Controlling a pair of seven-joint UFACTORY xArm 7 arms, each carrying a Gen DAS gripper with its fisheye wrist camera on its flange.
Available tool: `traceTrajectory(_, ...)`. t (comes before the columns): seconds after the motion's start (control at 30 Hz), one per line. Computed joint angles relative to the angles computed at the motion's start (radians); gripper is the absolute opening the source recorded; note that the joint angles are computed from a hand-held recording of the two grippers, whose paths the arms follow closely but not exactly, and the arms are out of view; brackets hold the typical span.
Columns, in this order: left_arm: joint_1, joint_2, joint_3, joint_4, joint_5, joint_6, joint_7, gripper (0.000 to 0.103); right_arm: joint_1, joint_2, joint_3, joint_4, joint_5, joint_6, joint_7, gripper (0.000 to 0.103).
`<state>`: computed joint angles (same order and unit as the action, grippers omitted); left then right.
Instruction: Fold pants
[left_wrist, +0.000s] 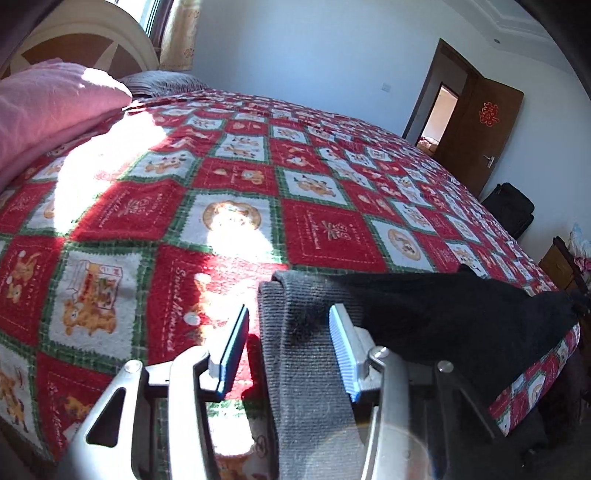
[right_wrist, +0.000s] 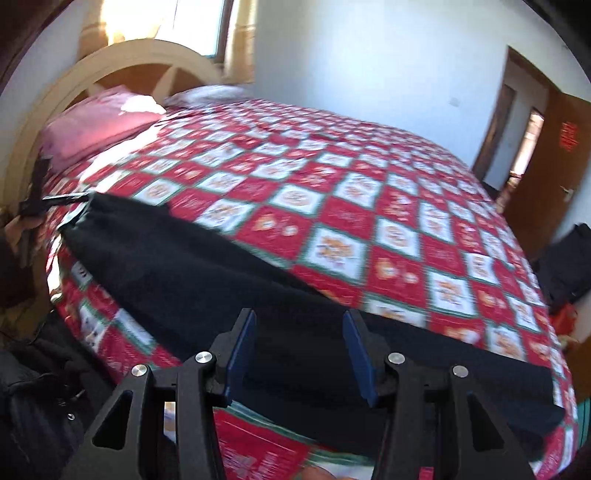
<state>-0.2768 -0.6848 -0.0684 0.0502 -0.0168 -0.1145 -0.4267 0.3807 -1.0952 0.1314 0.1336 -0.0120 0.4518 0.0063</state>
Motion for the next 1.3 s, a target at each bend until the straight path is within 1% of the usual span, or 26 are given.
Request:
traceTrajectory(0.07,-0.015,0.008,0.021,0.003,-0.004,-0.01,-0.002,0.045,0.047,0.098,0.027,0.004,0.02,-0.073,0.023,0.051)
traceTrajectory(0.1,-0.034,0.006,0.042,0.004,-0.004,-0.013,0.002,0.04,0.064,0.137,0.036,0.007,0.023,-0.101,0.034,0.051)
traceTrajectory(0.17,-0.032,-0.001,0.032,0.013,-0.007,0.008,-0.001,0.037,0.092,0.195,0.035,0.01,0.029,-0.142,0.044,0.051)
traceTrajectory(0.23,-0.014,-0.005,0.004,0.018,-0.003,0.016,-0.002,0.022,0.118,0.247,0.037,0.015,0.038,-0.18,0.065,0.051)
traceTrajectory(0.27,-0.01,-0.01,0.001,0.019,-0.002,0.021,-0.001,0.019,0.128,0.251,0.04,0.014,0.04,-0.186,0.077,0.051)
traceTrajectory(0.33,-0.017,-0.024,0.021,0.015,-0.004,0.022,0.005,0.012,0.148,0.276,0.038,0.016,0.046,-0.209,0.096,0.051)
traceTrajectory(0.37,0.003,-0.042,-0.003,0.008,-0.008,0.021,-0.006,0.012,0.152,0.284,0.04,0.016,0.046,-0.22,0.106,0.051)
traceTrajectory(0.5,0.051,-0.071,-0.055,0.003,-0.012,-0.031,-0.04,0.008,0.155,0.3,0.043,0.016,0.036,-0.24,0.134,0.051)
traceTrajectory(0.57,0.064,-0.023,-0.05,0.018,-0.012,-0.077,-0.048,0.008,0.169,0.316,0.039,0.02,0.039,-0.252,0.146,0.051)
traceTrajectory(0.6,0.106,0.009,-0.086,0.03,-0.016,-0.089,-0.058,0.003,0.178,0.328,0.033,0.022,0.039,-0.257,0.146,0.051)
traceTrajectory(0.63,0.133,0.053,-0.102,0.048,-0.016,-0.097,-0.061,0.003,0.193,0.352,0.028,0.028,0.042,-0.266,0.145,0.051)
traceTrajectory(0.67,0.132,0.095,-0.083,0.056,-0.012,-0.118,-0.057,0.003,0.199,0.365,0.032,0.028,0.041,-0.275,0.148,0.051)
traceTrajectory(0.7,0.097,0.138,-0.025,0.063,-0.001,-0.141,-0.05,0.003,0.204,0.382,0.038,0.03,0.04,-0.286,0.154,0.051)
traceTrajectory(0.73,0.071,0.174,0.015,0.069,0.005,-0.154,-0.046,0.003,0.214,0.404,0.043,0.032,0.04,-0.299,0.158,0.051)
traceTrajectory(0.83,0.054,0.164,0.023,0.041,0.004,-0.196,-0.055,0.003,0.228,0.437,0.055,0.031,0.034,-0.315,0.17,0.051)
traceTrajectory(0.9,0.09,0.1,-0.044,0.017,-0.019,-0.172,-0.065,0.003,0.224,0.45,0.075,0.026,0.02,-0.321,0.182,0.051)
traceTrajectory(0.97,0.115,0.014,-0.105,-0.011,-0.033,-0.142,-0.08,0.003,0.142,0.44,0.182,0.021,-0.038,-0.313,0.228,0.051)
traceTrajectory(1.0,0.142,-0.03,-0.156,-0.017,-0.041,-0.111,-0.094,0.004,0.098,0.43,0.24,0.021,-0.076,-0.304,0.253,0.051)
traceTrajectory(1.03,0.152,-0.073,-0.19,-0.023,-0.041,-0.085,-0.109,0.007,0.08,0.425,0.264,0.021,-0.105,-0.297,0.265,0.051)
traceTrajectory(1.07,0.148,-0.105,-0.206,-0.029,-0.035,-0.075,-0.122,0.008,0.062,0.415,0.292,0.018,-0.138,-0.288,0.275,0.051)
traceTrajectory(1.1,0.148,-0.128,-0.228,-0.032,-0.03,-0.069,-0.14,0.012,0.047,0.406,0.313,0.015,-0.165,-0.286,0.288,0.051)
traceTrajectory(1.17,0.135,-0.124,-0.249,-0.023,-0.014,-0.08,-0.168,0.031,-0.024,0.387,0.401,0.016,-0.234,-0.29,0.336,0.051)
traceTrajectory(1.2,0.138,-0.1,-0.269,-0.012,-0.006,-0.093,-0.181,0.051,-0.077,0.384,0.461,0.022,-0.273,-0.294,0.367,0.051)
traceTrajectory(1.23,0.171,-0.079,-0.326,0.002,-0.007,-0.1,-0.206,0.066,-0.106,0.387,0.488,0.027,-0.3,-0.3,0.383,0.051)
traceTrajectory(1.27,0.21,-0.049,-0.381,0.017,-0.005,-0.113,-0.225,0.067,-0.153,0.392,0.53,0.036,-0.333,-0.311,0.404,0.051)
traceTrajectory(1.3,0.232,-0.008,-0.411,0.032,0.002,-0.129,-0.233,0.067,-0.177,0.393,0.547,0.039,-0.354,-0.32,0.422,0.051)
